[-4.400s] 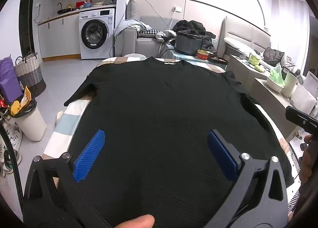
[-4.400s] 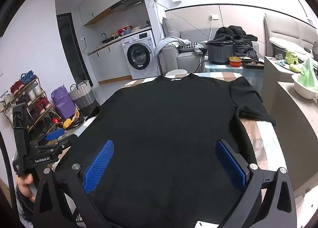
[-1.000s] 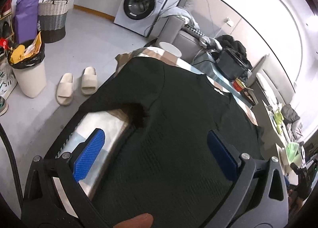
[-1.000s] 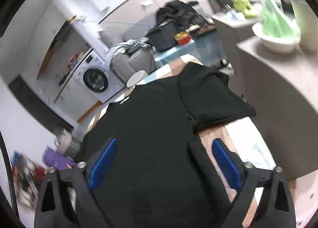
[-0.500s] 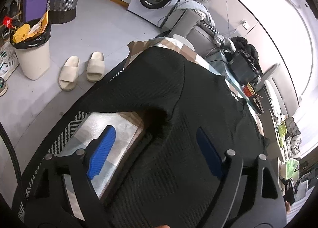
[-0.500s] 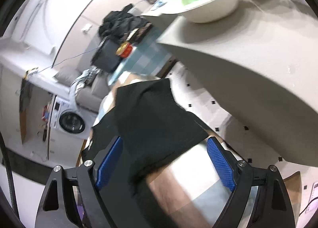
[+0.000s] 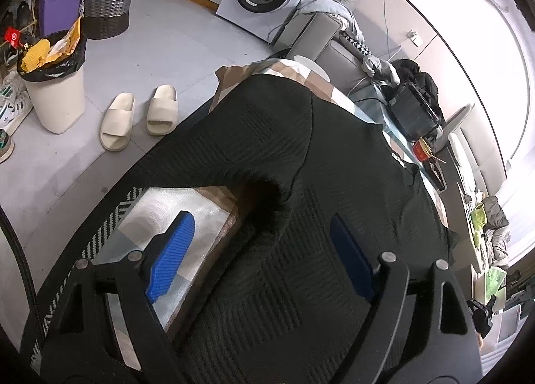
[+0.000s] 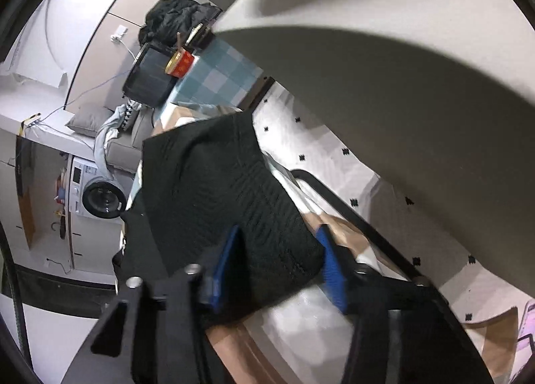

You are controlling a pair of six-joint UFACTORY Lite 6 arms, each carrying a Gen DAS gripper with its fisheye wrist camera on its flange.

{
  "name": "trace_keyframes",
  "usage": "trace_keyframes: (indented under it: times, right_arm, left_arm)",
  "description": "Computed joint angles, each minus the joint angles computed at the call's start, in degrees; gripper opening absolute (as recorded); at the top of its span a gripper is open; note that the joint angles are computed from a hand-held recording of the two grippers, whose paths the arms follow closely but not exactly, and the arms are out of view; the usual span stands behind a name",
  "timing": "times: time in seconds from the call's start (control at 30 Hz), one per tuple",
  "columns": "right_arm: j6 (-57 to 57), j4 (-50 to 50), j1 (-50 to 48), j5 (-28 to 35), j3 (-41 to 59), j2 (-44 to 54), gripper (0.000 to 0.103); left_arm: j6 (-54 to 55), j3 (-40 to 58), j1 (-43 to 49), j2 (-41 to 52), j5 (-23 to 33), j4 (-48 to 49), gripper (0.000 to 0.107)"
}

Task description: Fold small clothes

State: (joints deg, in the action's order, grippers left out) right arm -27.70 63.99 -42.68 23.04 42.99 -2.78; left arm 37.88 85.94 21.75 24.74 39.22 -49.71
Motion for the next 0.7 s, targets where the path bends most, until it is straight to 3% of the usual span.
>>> trace_keyframes:
  times: [0.03,0.07,0.33,0.5,0.57,0.7]
  right_arm:
    - [1.9,-1.6,1.1,-1.5,0.4,-0.4,0.019]
    - [2.6,-2.6,1.4,-2.3,0.1,-1.7,0.014]
    - [3.0,-5.2,9.2,-6.2,4.6,-7.5,0.011]
    - [-1.6,-7.8,23.4,-6.7,18.8,-1.0,0.011]
    - [-4.4,-10.6,30.2,-0.2,28.2,6.1,0.011]
    - [5.1,-25.9,41.3,15.0,44.1,22.1,0.021]
  left_arm:
    - [0.1,0.0,0.3,-0.2,0.3,0.0,0.082]
    - [0.4,-0.4,0.3,-0.5,0.2,-0.1,0.082]
    - [1.4,-0.6,1.7,-1.3,1.3,-1.0,0.082]
    - [2.6,-1.3,2.3,-2.3,1.7,-1.8,0.082]
    - [2.7,-2.0,2.4,-3.2,1.6,-1.7,0.082]
    - [2.9,-3.0,2.9,-4.6,1.7,-1.7,0.082]
